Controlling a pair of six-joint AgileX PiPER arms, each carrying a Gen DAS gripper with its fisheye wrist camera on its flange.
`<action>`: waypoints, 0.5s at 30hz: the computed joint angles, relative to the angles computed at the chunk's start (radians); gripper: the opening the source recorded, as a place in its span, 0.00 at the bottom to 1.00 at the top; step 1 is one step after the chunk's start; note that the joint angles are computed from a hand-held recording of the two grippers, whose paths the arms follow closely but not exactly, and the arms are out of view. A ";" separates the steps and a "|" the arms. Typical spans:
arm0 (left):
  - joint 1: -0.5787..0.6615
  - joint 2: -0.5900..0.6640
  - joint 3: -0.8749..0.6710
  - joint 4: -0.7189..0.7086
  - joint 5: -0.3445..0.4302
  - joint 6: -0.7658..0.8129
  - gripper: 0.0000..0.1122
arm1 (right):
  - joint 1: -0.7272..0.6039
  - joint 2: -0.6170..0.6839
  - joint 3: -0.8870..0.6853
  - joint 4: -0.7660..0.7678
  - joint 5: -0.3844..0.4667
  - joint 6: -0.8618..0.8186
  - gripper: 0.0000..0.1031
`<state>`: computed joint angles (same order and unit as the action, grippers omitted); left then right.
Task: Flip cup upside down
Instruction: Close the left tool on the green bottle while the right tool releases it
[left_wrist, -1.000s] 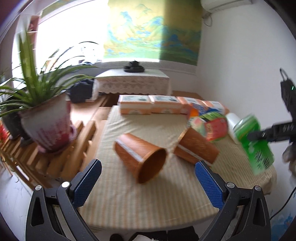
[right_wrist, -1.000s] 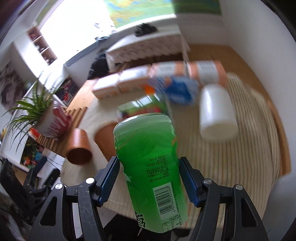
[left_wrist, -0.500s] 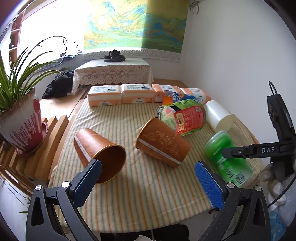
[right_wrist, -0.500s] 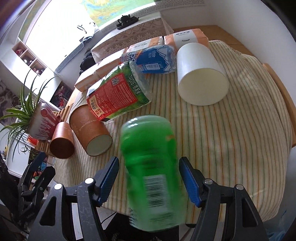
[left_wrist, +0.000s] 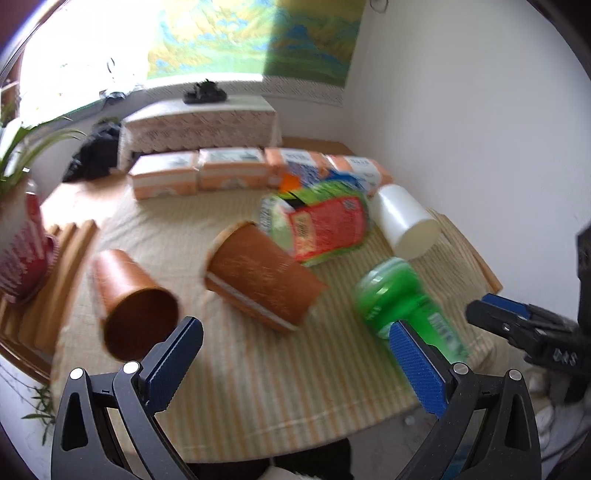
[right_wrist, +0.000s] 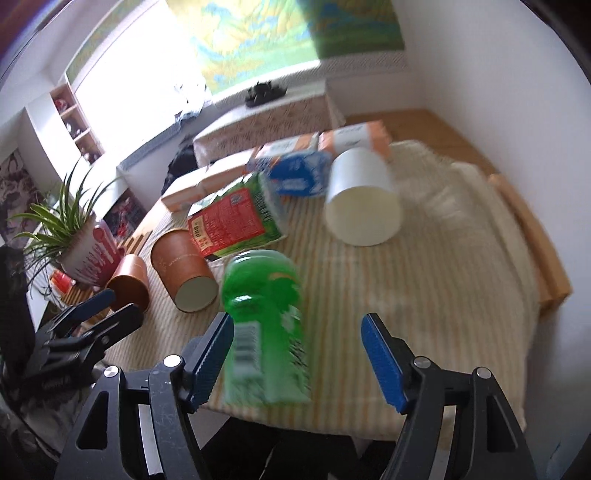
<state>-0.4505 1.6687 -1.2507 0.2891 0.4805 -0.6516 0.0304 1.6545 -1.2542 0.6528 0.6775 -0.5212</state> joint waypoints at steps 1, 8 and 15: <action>0.001 0.021 -0.027 -0.057 0.012 0.040 0.91 | -0.015 -0.022 0.029 0.019 -0.017 -0.020 0.66; -0.028 0.157 -0.241 -0.225 0.151 0.088 0.91 | -0.159 -0.131 0.191 0.160 -0.058 -0.193 0.68; -0.027 0.334 -0.506 -0.392 0.311 0.127 0.90 | -0.275 -0.140 0.252 0.276 -0.016 -0.321 0.68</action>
